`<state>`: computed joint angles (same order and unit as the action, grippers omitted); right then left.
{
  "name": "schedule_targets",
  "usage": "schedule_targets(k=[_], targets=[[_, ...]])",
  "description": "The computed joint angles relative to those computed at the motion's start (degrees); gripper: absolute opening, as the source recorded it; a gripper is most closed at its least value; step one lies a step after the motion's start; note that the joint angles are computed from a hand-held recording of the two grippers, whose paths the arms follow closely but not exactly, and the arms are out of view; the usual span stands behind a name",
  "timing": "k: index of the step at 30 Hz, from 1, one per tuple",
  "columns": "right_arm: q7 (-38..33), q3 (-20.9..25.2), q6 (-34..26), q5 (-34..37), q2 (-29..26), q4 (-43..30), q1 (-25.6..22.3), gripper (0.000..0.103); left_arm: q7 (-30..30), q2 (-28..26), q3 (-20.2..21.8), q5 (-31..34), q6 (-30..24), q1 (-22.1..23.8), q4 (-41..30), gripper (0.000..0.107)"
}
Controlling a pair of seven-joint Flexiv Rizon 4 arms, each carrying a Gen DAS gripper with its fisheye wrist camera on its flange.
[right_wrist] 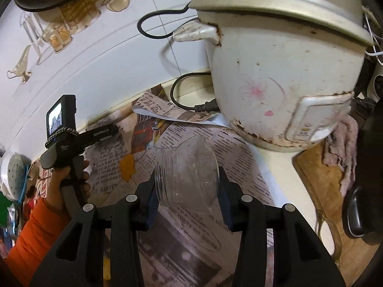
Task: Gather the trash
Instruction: 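Carry the brown vial and clear plastic cup down over the bucket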
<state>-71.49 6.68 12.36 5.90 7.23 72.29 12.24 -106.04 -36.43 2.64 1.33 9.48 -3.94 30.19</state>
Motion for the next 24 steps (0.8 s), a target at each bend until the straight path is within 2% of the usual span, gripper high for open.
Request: schedule_targets(k=[5, 10, 15, 20, 24], targets=[[-3.36, -1.14, -1.60, 2.92, 1.92, -0.44, -0.31, 0.040, 1.89, 8.07, 0.10, 1.47, 1.51, -1.85, 7.76, 0.080], [-8.58, -2.94, -4.31, 6.87, 4.79, -1.42, -0.68, 0.040, 1.05, 16.97, 0.21, 4.62, 1.21, -4.71, 13.57, 0.080], [-13.96, -5.37, -8.12, 11.76, 7.99, -2.61, -0.56, 0.040, -6.03, 28.04, -1.03, 11.47, 0.58, -9.07, 21.66, 0.080], [-18.87, -7.60, -11.97, 15.12, 11.23, -4.51, 0.45, 0.040, -13.31, 37.92, -4.96, 16.04, -2.46, -9.95, 26.93, 0.080], [-19.96, -8.85, -14.89, 17.24, 13.91, -6.22, 1.70, 0.040, -17.36, 44.47, -8.52, 17.54, -4.64, -9.26, 30.30, 0.080]])
